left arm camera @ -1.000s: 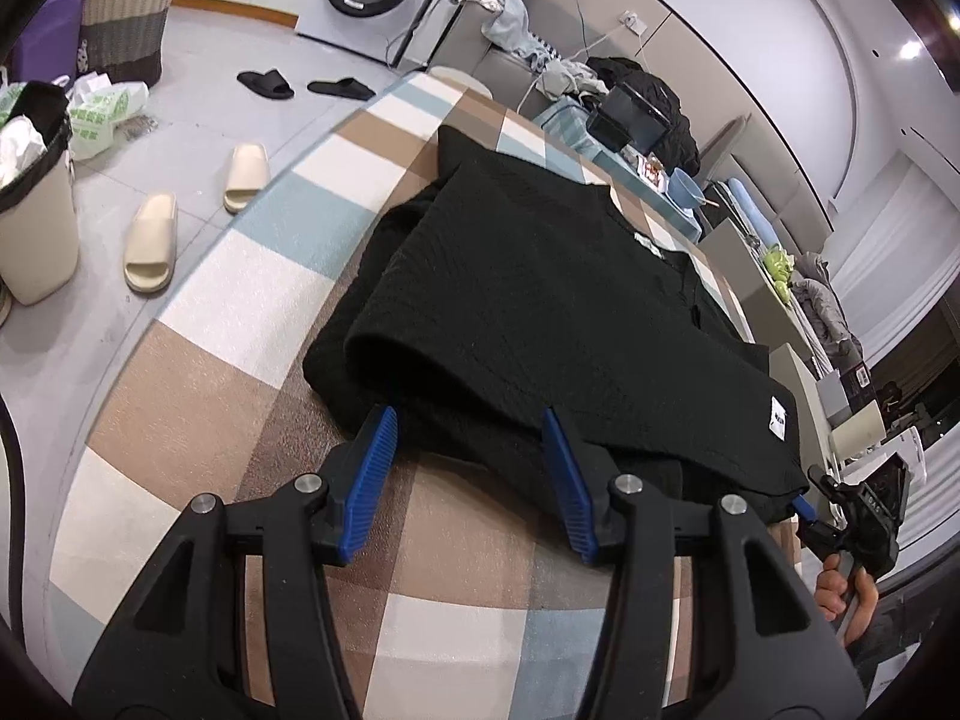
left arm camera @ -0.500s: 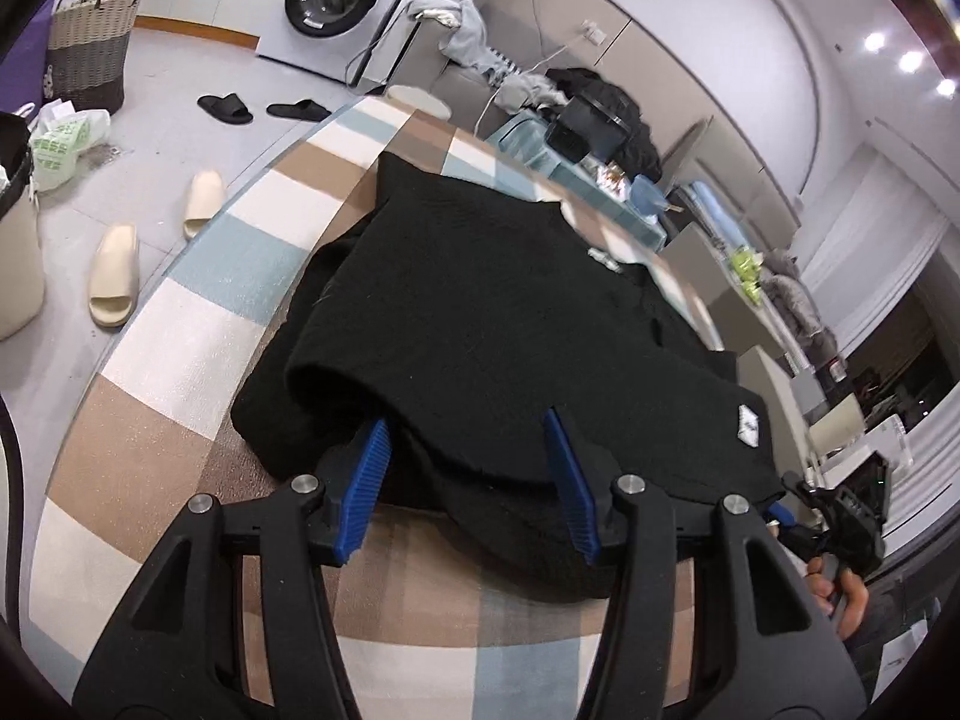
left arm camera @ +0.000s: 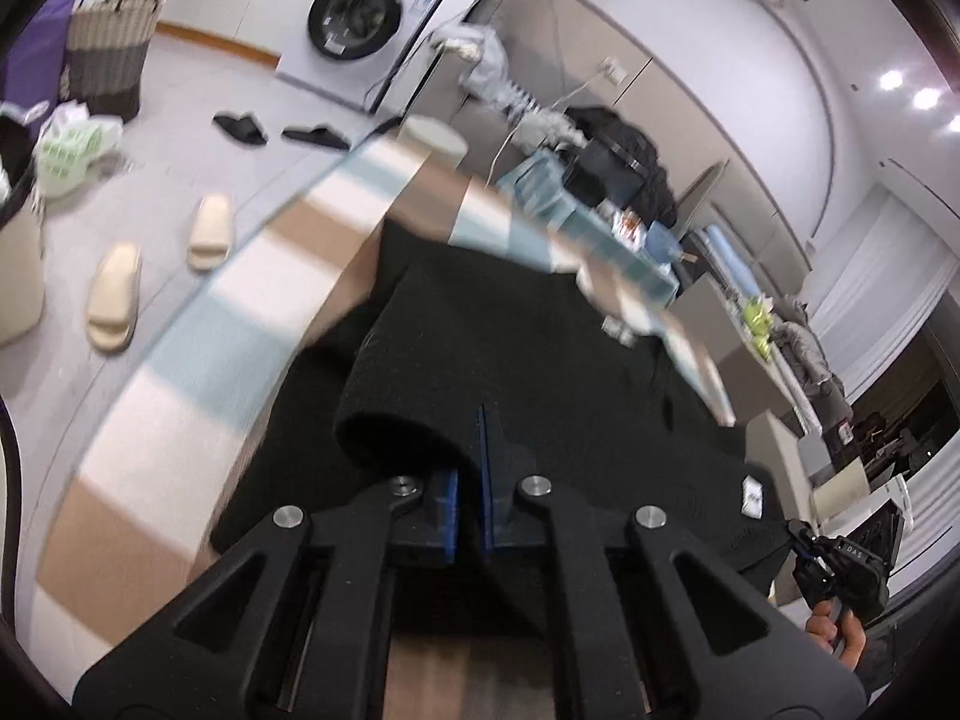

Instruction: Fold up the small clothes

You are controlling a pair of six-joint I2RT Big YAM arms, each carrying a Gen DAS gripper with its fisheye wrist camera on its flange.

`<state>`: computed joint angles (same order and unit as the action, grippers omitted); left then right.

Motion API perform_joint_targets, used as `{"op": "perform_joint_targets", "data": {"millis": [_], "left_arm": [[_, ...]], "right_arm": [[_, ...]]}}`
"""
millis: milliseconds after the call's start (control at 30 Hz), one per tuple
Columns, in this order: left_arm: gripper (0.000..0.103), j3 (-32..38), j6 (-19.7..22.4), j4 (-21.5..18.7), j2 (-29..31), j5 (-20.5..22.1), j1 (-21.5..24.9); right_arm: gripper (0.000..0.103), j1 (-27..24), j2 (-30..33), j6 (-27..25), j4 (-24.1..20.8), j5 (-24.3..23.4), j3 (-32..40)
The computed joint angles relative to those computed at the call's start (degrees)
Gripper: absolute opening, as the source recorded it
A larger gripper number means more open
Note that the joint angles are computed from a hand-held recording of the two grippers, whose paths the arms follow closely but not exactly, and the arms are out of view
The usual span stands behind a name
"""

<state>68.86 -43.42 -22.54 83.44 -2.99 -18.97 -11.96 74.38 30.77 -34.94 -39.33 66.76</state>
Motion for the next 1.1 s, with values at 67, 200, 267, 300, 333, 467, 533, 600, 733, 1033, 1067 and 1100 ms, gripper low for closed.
{"op": "perform_joint_targets", "data": {"millis": [67,200,267,300,333,467,533,600,733,1033,1067,1100], "left_arm": [[0.003,3.53,1.63,0.91,1.71,0.26,1.15],[0.003,11.58,5.35,3.94,6.75,-2.04,2.88],[0.021,14.98,4.85,3.12,9.22,-4.22,3.45],[0.035,16.65,4.18,1.18,10.36,-5.07,3.7],[0.064,18.27,3.27,-1.98,11.33,-5.62,4.09],[0.075,13.98,4.24,-0.88,8.63,-6.77,4.8],[0.075,11.55,4.83,-2.85,6.93,-6.32,4.8],[0.075,9.44,6.37,-6.0,5.74,-6.22,4.24],[0.075,4.46,8.45,-8.74,3.99,-7.68,2.17],[0.028,0.43,9.03,-10.47,6.02,-9.89,-1.62],[0.023,-0.16,8.88,-9.49,5.83,-8.86,-1.52],[0.021,-0.69,8.59,-8.71,5.59,-9.1,-1.65]], "right_arm": [[0.005,0.44,1.62,1.15,2.0,0.67,2.86],[0.005,1.88,7.1,7.25,9.83,3.27,10.15],[0.014,3.32,10.58,6.0,7.44,9.05,14.98],[0.025,3.68,12.14,5.5,4.83,10.41,16.97],[0.03,3.76,12.95,5.2,2.8,11.02,17.99],[0.042,2.87,11.21,0.53,-2.51,14.2,16.02],[0.044,2.17,9.39,-3.58,-5.48,15.34,14.36],[0.049,1.3,6.88,-8.63,-8.67,16.77,11.71],[0.054,0.69,3.56,-16.55,-14.91,19.37,7.53],[0.036,2.06,-0.52,-25.64,-15.5,21.17,-0.22],[0.026,2.28,-0.45,-26.12,-15.09,20.78,-0.34],[0.02,2.55,-0.74,-26.78,-14.3,20.95,-0.77]]}}
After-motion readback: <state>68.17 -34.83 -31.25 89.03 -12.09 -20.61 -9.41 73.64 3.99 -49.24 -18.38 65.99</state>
